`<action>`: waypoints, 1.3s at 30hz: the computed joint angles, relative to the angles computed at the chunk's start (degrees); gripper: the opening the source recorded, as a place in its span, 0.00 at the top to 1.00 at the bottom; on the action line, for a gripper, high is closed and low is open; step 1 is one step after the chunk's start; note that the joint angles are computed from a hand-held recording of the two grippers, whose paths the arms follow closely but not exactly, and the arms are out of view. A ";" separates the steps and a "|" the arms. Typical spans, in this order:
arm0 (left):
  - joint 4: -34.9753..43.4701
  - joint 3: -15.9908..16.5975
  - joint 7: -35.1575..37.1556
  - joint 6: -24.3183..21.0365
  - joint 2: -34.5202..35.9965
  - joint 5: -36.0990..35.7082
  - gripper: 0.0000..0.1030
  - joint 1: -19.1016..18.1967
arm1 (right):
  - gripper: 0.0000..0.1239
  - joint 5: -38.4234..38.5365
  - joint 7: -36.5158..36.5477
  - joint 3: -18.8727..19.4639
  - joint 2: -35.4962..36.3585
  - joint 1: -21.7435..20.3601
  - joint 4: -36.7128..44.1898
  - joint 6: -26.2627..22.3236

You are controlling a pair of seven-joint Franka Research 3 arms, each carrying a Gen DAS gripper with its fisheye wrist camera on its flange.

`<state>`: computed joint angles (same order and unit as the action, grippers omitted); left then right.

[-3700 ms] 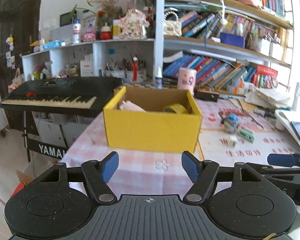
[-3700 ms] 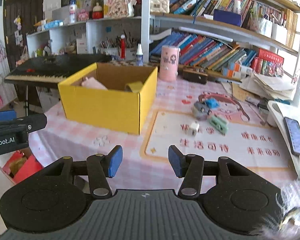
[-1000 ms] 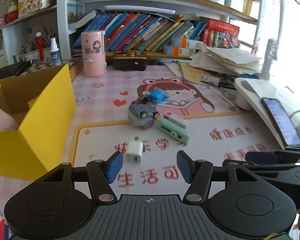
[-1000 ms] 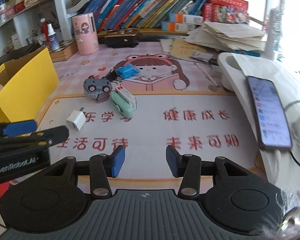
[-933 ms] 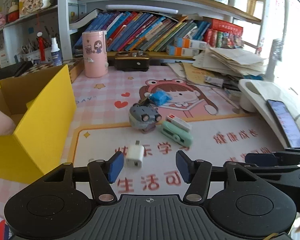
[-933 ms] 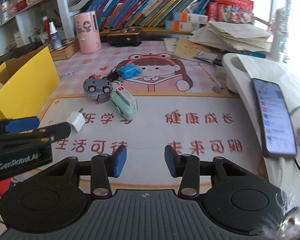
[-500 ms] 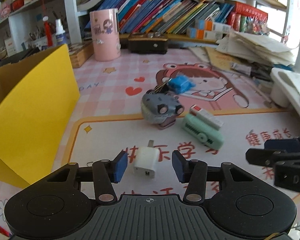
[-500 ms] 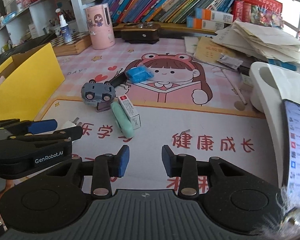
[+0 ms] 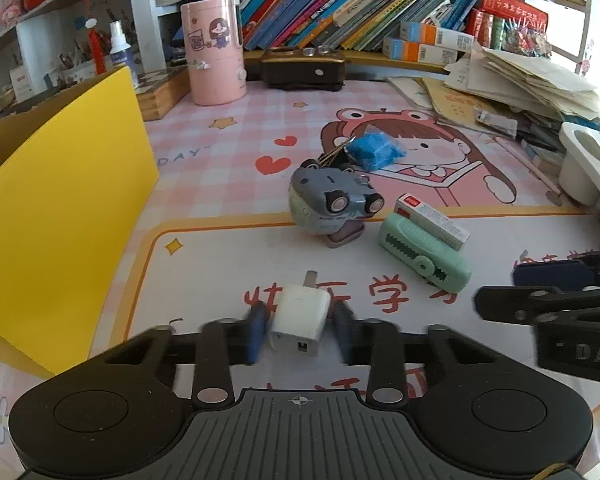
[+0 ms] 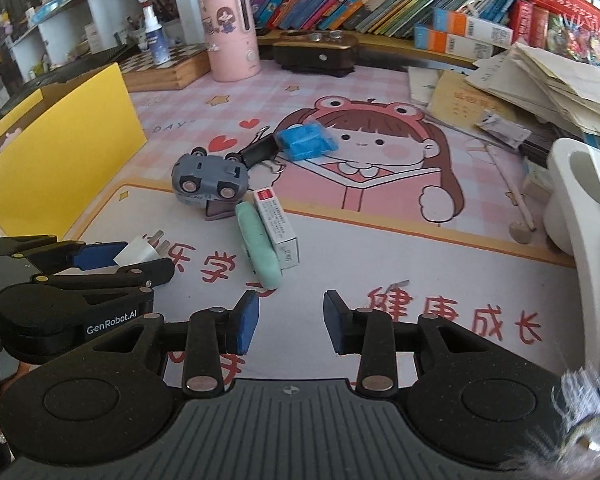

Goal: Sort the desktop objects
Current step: 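Approach and grasp the white charger plug with the left tool, then grasp the mint-green tape dispenser with the right tool while the left tool holds the plug, then lift the plug and green dispenser and carry them toward the yellow box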

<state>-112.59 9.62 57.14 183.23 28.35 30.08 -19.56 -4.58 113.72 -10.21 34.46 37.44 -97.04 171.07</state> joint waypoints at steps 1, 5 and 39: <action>0.08 0.34 0.00 -0.15 0.01 0.10 0.77 -0.33 | 0.73 0.17 -0.69 0.70 0.35 -0.60 0.56 -0.18; -0.75 -3.03 -0.01 -1.10 -1.45 -1.38 0.77 3.06 | 0.74 0.97 -3.42 2.61 2.26 -2.20 3.12 -0.28; -11.95 -8.86 3.84 9.16 -11.92 -9.47 0.77 8.49 | 0.86 4.46 -8.06 -0.09 3.98 0.43 6.29 1.64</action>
<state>-124.55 0.76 60.98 192.40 16.44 20.61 -11.07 -0.12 105.66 -10.30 38.44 37.87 -90.75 172.70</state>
